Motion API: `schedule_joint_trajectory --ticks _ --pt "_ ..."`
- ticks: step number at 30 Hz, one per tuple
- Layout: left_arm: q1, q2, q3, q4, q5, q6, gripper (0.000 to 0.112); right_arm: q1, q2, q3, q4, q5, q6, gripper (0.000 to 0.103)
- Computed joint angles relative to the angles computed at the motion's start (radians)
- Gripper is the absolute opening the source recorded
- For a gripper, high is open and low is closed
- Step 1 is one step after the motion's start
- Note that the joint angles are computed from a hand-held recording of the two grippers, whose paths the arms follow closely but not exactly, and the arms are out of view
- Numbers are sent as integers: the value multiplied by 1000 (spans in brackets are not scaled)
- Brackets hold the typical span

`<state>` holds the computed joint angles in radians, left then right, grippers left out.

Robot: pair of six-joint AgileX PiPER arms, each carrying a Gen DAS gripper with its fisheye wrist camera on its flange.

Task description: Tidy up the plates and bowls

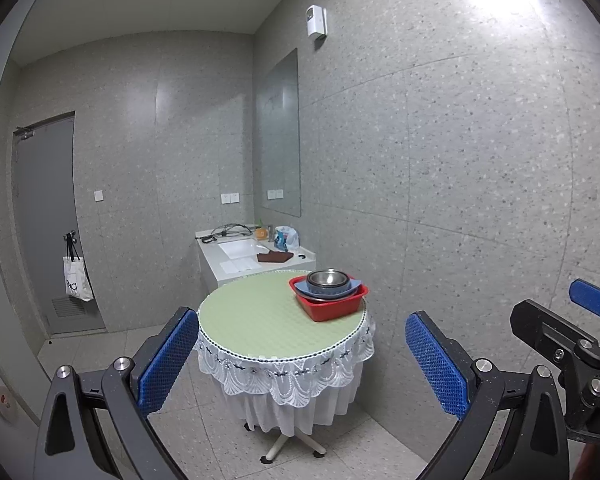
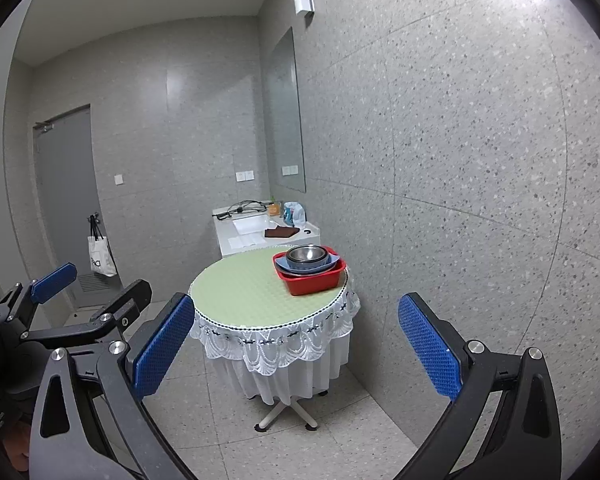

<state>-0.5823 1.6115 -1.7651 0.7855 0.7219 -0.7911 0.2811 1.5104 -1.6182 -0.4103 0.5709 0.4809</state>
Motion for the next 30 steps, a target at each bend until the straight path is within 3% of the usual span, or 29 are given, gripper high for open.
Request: schedule_joint_trajectory --ticks 30 --pt "-14 82 -55 54 7 -57 102 -18 67 -62 41 0 -41 103"
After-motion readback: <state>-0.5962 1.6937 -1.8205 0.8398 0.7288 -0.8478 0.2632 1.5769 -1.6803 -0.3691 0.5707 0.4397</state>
